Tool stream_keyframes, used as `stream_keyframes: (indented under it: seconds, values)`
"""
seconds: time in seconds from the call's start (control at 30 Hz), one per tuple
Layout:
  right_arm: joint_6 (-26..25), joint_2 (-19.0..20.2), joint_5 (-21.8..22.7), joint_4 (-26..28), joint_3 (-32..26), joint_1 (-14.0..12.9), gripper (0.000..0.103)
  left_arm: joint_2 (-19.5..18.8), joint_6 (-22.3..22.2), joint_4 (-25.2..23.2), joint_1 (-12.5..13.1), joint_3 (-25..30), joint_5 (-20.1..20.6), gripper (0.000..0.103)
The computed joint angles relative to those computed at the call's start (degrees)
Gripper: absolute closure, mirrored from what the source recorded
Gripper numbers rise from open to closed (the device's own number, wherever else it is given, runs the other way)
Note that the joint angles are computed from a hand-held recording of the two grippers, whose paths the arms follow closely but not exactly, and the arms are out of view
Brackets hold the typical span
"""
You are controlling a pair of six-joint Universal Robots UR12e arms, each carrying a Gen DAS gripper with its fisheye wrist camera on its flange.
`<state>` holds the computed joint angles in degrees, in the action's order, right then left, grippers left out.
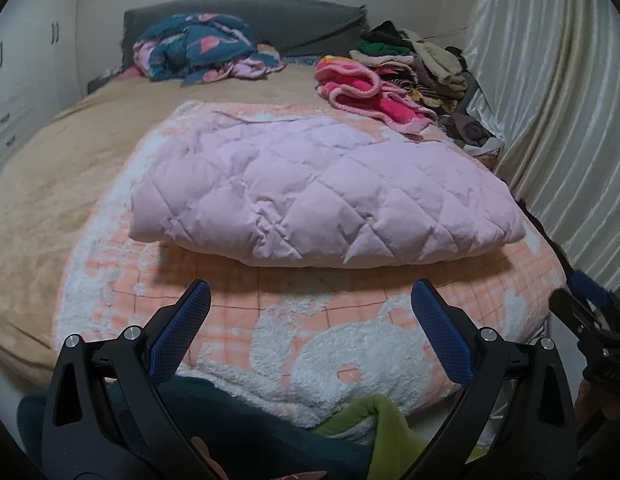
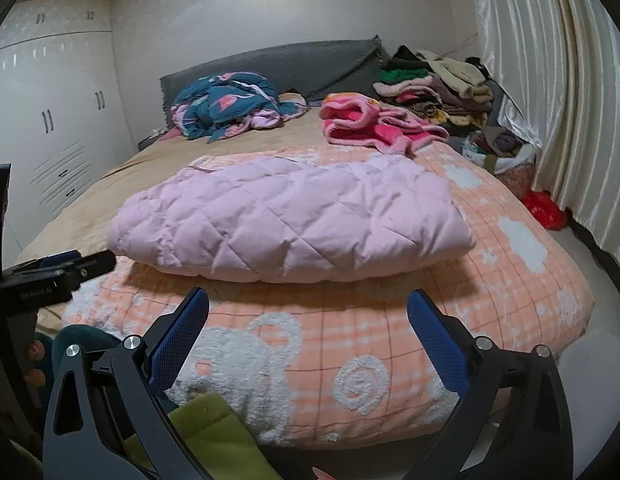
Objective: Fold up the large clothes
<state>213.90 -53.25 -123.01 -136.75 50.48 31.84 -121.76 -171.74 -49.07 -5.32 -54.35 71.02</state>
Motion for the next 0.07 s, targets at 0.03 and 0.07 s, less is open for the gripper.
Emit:
stream_keyframes:
  seconds: [0.03, 0.07]
  values:
    - [0.83, -0.41, -0.06, -0.05, 0.78, -0.2, 0.004, -0.42, -0.16, -0.43, -0.1, 0.7, 0.78, 0.009]
    - [0.83, -0.41, -0.06, -0.05, 0.78, -0.2, 0.004, -0.92, -0.45, -1.04, -0.09, 1.47, 1.6, 0.009]
